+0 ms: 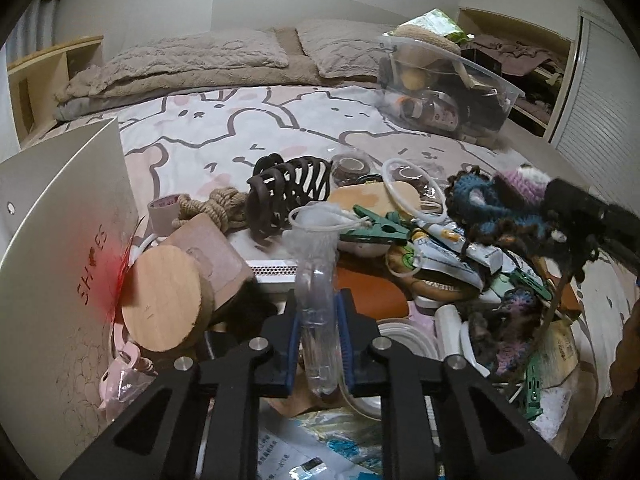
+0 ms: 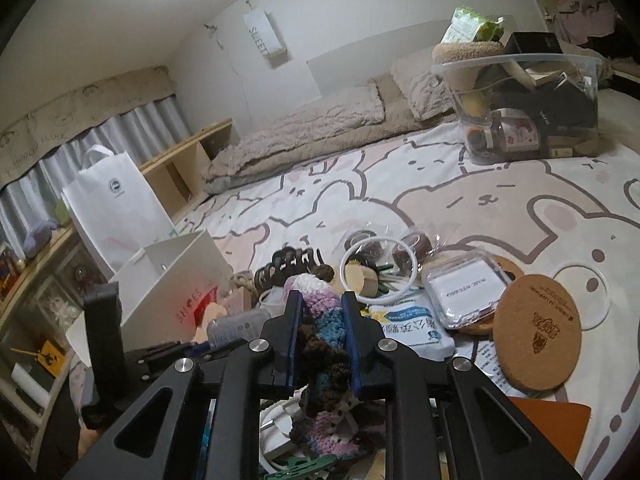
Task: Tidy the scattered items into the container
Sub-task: 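Grasp the clear plastic case with the left gripper while the right grasps the knitted charm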
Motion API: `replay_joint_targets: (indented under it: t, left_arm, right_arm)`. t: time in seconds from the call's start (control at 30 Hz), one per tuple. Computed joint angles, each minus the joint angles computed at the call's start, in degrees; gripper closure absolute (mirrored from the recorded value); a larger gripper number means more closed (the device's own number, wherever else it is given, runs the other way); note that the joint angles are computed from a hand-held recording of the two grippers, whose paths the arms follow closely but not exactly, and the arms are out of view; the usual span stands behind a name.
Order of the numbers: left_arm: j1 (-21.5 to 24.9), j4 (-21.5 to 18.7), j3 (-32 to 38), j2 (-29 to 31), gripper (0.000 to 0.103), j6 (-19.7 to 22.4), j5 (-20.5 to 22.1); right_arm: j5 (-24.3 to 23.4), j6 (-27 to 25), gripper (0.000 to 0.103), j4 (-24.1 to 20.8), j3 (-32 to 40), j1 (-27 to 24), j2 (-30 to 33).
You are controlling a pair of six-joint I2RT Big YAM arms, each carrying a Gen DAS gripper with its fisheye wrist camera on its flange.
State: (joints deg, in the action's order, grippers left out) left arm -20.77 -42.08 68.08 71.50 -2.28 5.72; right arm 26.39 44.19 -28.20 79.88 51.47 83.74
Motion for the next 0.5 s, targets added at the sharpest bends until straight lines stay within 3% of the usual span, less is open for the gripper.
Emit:
replay_joint_targets:
  t: [0.23,0.5]
  left_arm:
    - [-0.35,1.22,-0.37,-0.09,0.087,-0.91,-0.47]
    - [0.21,2.51,-0.53,-1.54,0.088,-1.3,-1.36]
  right_arm:
    - [3.83,-0.59,0.086,4.02,-2.45,0.57,-3.23]
    - [7.47,-3.32,0.088,5.56,-2.95,1.43,-5.43]
